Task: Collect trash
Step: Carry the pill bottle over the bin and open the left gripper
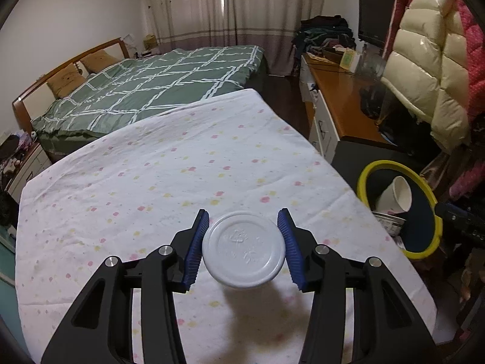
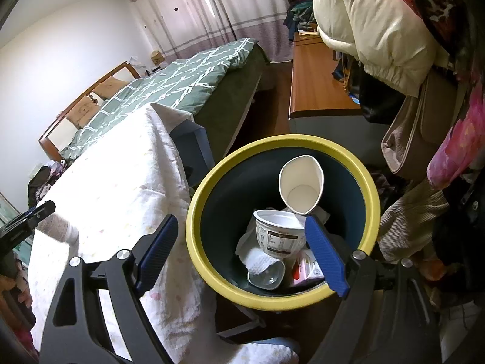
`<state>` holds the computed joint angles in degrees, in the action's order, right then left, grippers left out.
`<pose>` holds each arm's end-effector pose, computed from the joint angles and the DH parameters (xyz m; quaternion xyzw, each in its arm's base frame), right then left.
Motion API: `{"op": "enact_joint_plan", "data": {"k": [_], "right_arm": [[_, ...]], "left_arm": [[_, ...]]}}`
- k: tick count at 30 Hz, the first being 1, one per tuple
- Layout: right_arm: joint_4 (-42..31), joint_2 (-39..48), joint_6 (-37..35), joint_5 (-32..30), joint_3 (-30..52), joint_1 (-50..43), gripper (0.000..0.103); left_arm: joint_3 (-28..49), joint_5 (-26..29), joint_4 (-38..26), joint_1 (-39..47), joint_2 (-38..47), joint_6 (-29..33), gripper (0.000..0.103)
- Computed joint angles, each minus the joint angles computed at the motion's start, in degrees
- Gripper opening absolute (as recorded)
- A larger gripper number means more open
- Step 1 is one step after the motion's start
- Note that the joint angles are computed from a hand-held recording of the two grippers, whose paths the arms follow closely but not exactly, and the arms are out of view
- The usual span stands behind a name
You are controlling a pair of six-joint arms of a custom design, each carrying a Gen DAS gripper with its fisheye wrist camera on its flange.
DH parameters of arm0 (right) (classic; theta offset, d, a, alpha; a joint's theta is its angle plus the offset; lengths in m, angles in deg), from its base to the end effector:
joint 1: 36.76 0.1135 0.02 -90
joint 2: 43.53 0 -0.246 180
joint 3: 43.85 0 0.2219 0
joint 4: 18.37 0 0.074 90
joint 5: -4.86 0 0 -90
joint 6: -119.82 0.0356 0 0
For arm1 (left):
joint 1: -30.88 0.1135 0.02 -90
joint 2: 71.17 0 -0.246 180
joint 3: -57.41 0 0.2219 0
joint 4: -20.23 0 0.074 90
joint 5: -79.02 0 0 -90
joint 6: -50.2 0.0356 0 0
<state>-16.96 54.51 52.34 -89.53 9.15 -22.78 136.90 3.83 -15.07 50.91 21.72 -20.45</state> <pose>0.2812 0.0728 0.1245 0.0534 0.9171 0.1566 0.3626 0.3036 0.1010 0.2263 0.0399 0.9282 0.0043 0.3699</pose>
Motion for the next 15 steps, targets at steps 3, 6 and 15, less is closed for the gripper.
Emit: {"op": "enact_joint_plan", "data": {"k": [3,6,15], "right_arm": [[0.39,-0.50,-0.22,-0.55,-0.67,-0.51,0.081],[0.60,-1.13,-0.61,-1.06,-1.33,-1.01,0.081],[0.16,-3.88,-2.23,-1.15,-2.99,-2.44,0.081]], "left_arm": [[-0.87,0.17,-0.78,-1.03,-1.75,0.02,0.047],[-1.40,0.22,-1.42,-2.29,-3.05,-0.33,0.047],[0.06,0.97,-3.77,-7.27,-5.15,-1.74,0.047]]}}
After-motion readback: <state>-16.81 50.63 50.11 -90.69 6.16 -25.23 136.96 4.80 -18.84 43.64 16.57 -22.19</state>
